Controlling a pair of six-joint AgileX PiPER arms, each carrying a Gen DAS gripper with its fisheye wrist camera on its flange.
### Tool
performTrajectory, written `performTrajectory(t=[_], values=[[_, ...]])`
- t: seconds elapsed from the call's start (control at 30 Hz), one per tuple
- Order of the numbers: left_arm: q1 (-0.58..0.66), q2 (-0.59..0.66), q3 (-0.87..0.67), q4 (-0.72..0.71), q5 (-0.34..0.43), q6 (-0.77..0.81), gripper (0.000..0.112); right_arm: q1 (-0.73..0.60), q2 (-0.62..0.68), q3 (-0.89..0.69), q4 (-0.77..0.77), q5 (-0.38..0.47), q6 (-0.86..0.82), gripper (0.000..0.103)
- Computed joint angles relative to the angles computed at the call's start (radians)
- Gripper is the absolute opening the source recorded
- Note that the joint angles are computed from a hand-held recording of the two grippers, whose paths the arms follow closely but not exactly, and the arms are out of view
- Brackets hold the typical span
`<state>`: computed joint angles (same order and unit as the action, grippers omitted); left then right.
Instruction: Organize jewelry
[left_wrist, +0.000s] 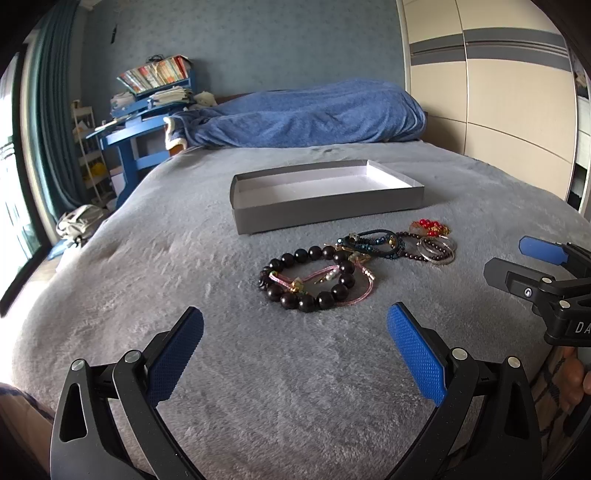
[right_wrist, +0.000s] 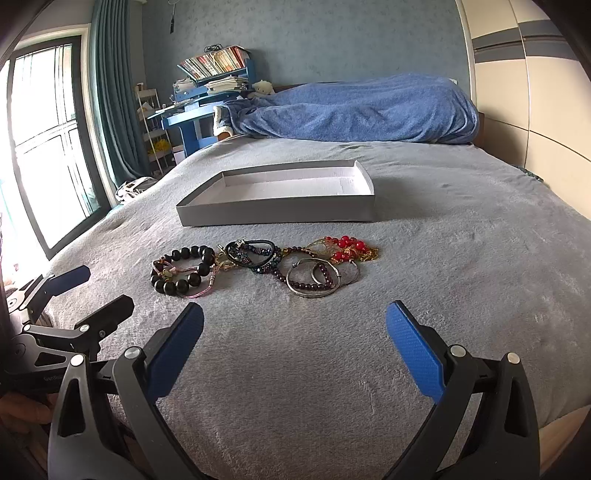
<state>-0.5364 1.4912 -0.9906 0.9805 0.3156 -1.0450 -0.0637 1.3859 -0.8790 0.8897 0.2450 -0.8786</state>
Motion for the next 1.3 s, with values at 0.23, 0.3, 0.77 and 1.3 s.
performTrajectory(t=[0.23, 0.3, 0.77, 1.3], values=[[-0.002, 0.008, -0.007, -0.018, 0.007, 0.020, 0.099, -0.001, 0.005, -0.003, 0.007, 0.000, -0.007, 0.098], [-0.002, 0.009, -0.008, -0.026, 0.008, 0.029, 0.099, 0.001, 0.005, -0.003, 0.008, -0.001, -0.005, 0.098], [0.011, 0.014, -0.026, -0.102, 0.006, 0.093, 0.099, 0.011, 0.012, -0.003, -0.013, -0.007, 0.024, 0.098], [0.060, 0.077, -0.154, -0.400, 0.038, 0.409, 0.099, -0.007, 0.037, -0.032, -0.032, 0.019, 0.057, 0.098]])
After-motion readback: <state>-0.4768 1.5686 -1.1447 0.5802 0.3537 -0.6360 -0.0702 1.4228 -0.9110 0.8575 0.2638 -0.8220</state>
